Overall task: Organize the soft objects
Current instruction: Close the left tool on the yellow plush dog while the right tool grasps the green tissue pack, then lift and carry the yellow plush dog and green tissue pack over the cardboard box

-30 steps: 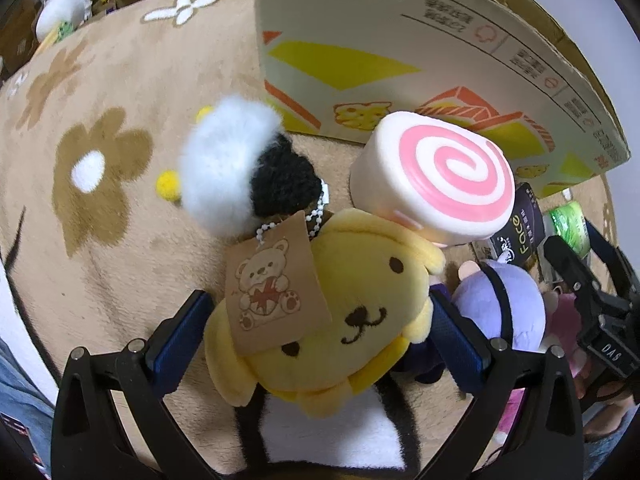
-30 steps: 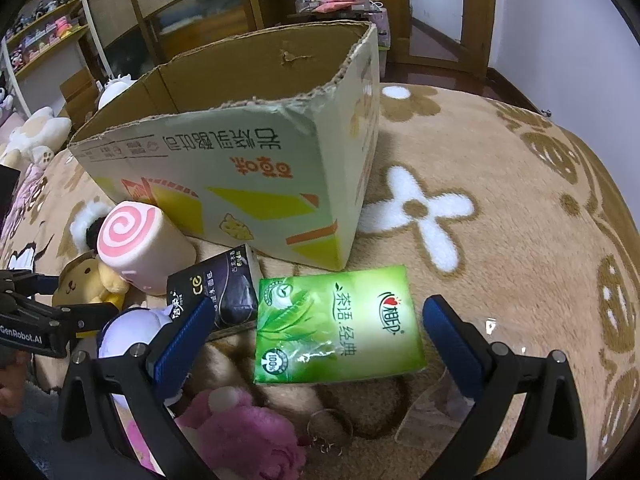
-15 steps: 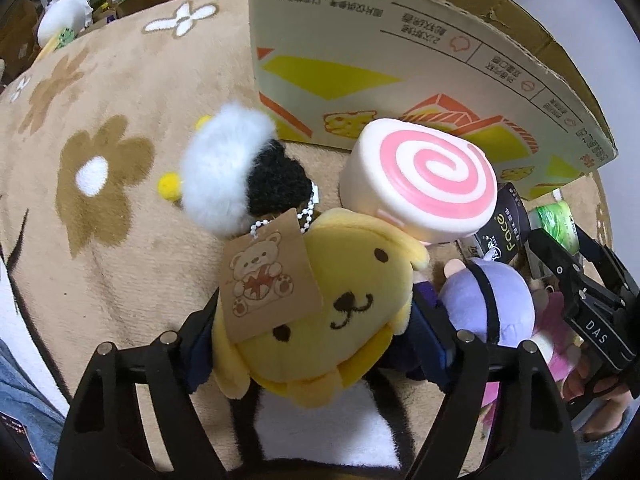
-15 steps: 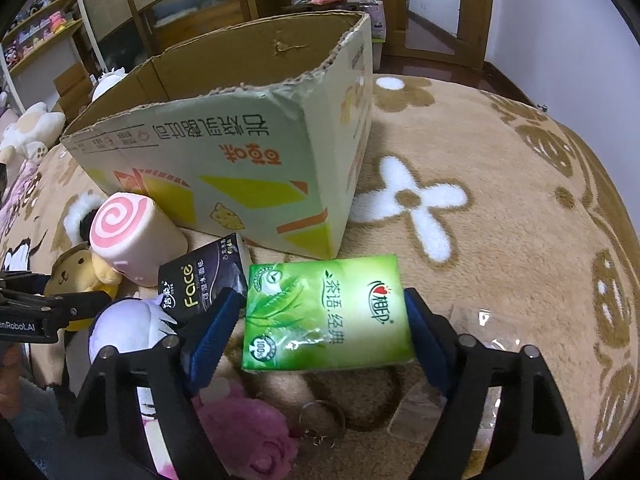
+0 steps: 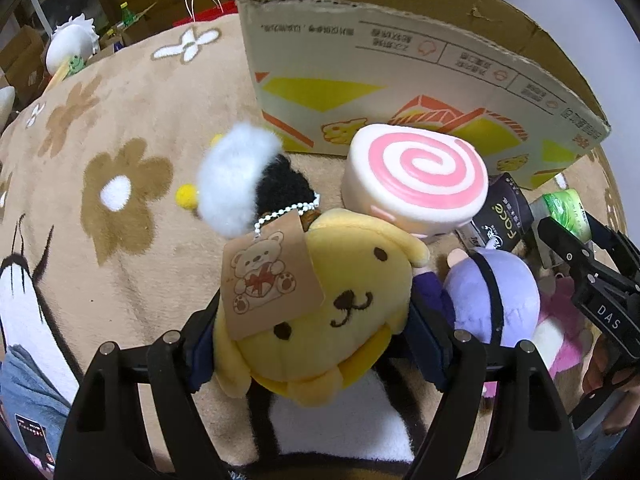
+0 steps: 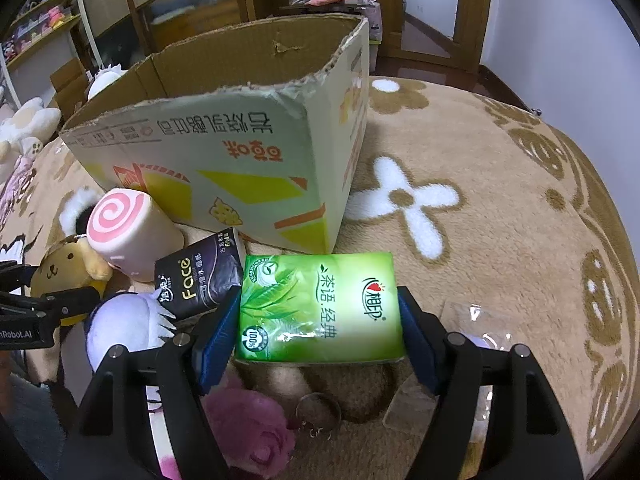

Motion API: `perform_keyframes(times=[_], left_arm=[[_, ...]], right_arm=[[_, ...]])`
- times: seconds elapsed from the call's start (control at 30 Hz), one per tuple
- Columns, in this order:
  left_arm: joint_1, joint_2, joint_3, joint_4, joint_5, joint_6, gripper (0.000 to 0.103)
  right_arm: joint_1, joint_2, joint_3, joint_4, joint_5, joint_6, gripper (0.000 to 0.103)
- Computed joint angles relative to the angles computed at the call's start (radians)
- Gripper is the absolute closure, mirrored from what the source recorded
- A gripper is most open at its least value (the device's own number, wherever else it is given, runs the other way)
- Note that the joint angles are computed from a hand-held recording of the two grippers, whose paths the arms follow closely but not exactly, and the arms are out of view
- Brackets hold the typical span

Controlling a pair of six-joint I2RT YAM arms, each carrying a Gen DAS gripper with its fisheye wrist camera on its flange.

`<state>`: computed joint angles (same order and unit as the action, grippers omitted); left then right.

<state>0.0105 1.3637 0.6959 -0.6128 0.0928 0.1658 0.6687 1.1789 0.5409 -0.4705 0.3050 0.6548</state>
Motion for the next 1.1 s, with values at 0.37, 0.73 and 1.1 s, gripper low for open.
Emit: perform_keyframes(times=[0.37, 0.73, 1.1], left_arm=[[-0.051, -0.250, -0.079, -0.024, -0.042, -0.002, 0.024], [-0.078, -0.462, -0.087, -0.079, -0.045, 0.008, 0.024], [-0.061, -0.568, -0.064, -0.076, 0.011, 0.049, 0.024]], right_arm=[[0.106, -0.079, 0.041, -0.117, 0.115, 0.099, 0.025], [0.267, -0.175, 0.112, -0.310, 0.290, 0.268, 0.025], [0.452, -0.173, 0.215, -0.525, 0.473, 0.495, 0.025]])
